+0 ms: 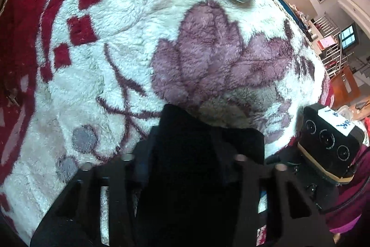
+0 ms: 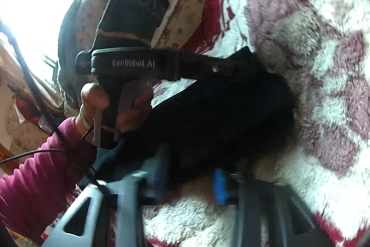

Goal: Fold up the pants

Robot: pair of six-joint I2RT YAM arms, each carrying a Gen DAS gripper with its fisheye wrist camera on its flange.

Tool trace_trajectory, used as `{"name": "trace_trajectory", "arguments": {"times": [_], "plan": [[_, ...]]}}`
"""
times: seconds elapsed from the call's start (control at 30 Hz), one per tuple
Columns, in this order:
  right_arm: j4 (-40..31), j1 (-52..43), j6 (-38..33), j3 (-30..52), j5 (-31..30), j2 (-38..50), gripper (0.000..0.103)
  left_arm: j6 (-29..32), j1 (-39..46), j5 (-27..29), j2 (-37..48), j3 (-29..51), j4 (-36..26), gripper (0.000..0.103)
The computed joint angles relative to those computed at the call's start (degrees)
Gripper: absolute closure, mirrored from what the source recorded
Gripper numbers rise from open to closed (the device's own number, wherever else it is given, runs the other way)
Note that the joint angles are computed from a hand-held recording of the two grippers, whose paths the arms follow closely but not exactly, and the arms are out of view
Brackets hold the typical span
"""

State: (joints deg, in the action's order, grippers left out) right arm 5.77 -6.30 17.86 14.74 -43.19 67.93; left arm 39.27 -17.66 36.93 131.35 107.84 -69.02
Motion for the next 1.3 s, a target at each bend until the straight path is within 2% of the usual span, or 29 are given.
{"name": "trace_trajectory", "arguments": {"times": [0.03, 0.13, 0.23, 0.37, 0.5, 0.7, 0.9, 1.1, 1.3], "plan": [[1.0, 0.6, 0.6, -0.4, 0.1, -0.1, 0.087, 0.6, 0.2, 1.2, 0.9, 1.2, -1.5, 0.085], [2.4, 1.3, 1.3, -0.7, 0.2, -0.5, 0.09, 1.2, 0.3, 1.5, -1.0, -1.2, 1.1, 0.089], [1.9, 2.3, 1.2, -0.9, 0.8, -2.9, 0.091, 1.0, 0.9, 3.1, -2.5, -2.4, 1.8, 0.09], [-3.1, 4.2, -1.5, 0.2, 2.8, -9.3, 0.091, 0.3, 3.0, 6.1, -5.3, -3.4, 2.0, 0.09], [-5.5, 7.7, -0.6, 2.2, 4.9, -13.3, 0.091, -0.7, 6.9, 8.0, -9.6, -4.7, 2.6, 0.091], [-9.5, 15.7, -1.4, 6.4, 11.1, -17.4, 0.091, -0.4, 12.9, 10.4, -14.4, -7.1, 1.7, 0.091], [-10.3, 20.3, -2.7, 9.2, 13.3, -17.1, 0.092, 1.1, 16.5, 10.7, -18.9, -12.1, 1.8, 0.091], [-10.9, 30.7, -4.0, 14.4, 20.2, -14.0, 0.092, 3.7, 23.0, 12.7, -23.2, -15.7, -0.7, 0.091], [-11.6, 43.4, -7.6, 20.3, 29.8, -7.6, 0.092, 9.0, 34.6, 15.0, -25.4, -18.4, -5.1, 0.091]]}}
